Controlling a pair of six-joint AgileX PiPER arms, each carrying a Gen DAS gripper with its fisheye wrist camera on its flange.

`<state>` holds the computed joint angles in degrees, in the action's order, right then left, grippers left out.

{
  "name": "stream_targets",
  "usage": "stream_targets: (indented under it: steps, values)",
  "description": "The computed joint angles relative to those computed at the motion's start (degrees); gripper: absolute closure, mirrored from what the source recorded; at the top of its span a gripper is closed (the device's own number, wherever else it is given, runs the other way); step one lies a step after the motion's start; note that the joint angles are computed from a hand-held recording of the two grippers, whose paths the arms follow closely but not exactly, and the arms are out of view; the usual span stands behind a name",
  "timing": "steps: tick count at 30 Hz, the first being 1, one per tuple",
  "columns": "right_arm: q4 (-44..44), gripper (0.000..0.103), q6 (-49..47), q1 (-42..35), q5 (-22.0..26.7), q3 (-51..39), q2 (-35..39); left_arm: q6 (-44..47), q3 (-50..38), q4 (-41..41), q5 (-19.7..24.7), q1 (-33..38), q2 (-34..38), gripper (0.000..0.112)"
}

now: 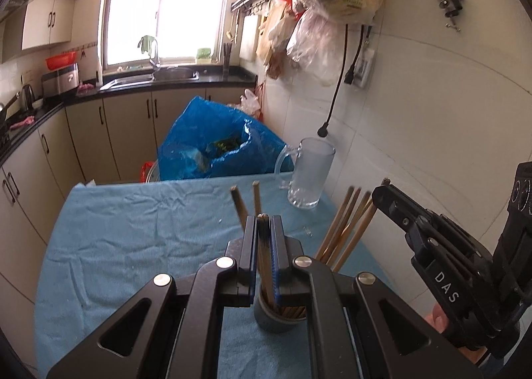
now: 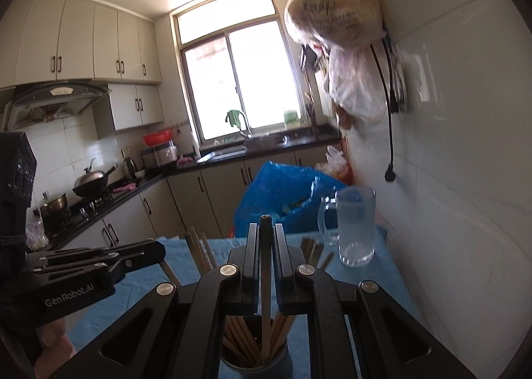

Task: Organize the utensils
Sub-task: 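Lower both chopsticks into the grey cup and open both grippers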

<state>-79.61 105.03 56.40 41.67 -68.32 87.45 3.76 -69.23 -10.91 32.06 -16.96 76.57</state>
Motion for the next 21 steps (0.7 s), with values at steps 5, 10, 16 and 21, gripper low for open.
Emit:
stream_targets:
  steps: [5,10,16,21]
  values:
    - [1.93,0.095,-1.06,-0.79,-0.82,-0.12,1.25,0.6,0.59,-0.48,-0.08,0.83,-0.03,0.105]
    - [2.3,0.095,-0.77,-1.78,-1.64,0.3,1.75,-0.07,0.85,0.06,-0.33,0.84,-0.05,0.105]
    - [2.71,0.095,-1.83,-1.85,-1.52,-0.07,1.97,-0.63,0.31,0.64,-0.12,0.86,0.51,0.105]
    - [4.94,0.094,-4.52,-2.37,-2.33,-0.96,1.94,-1.81,0.13,2.17,0.06,0.59,0.47,0.104]
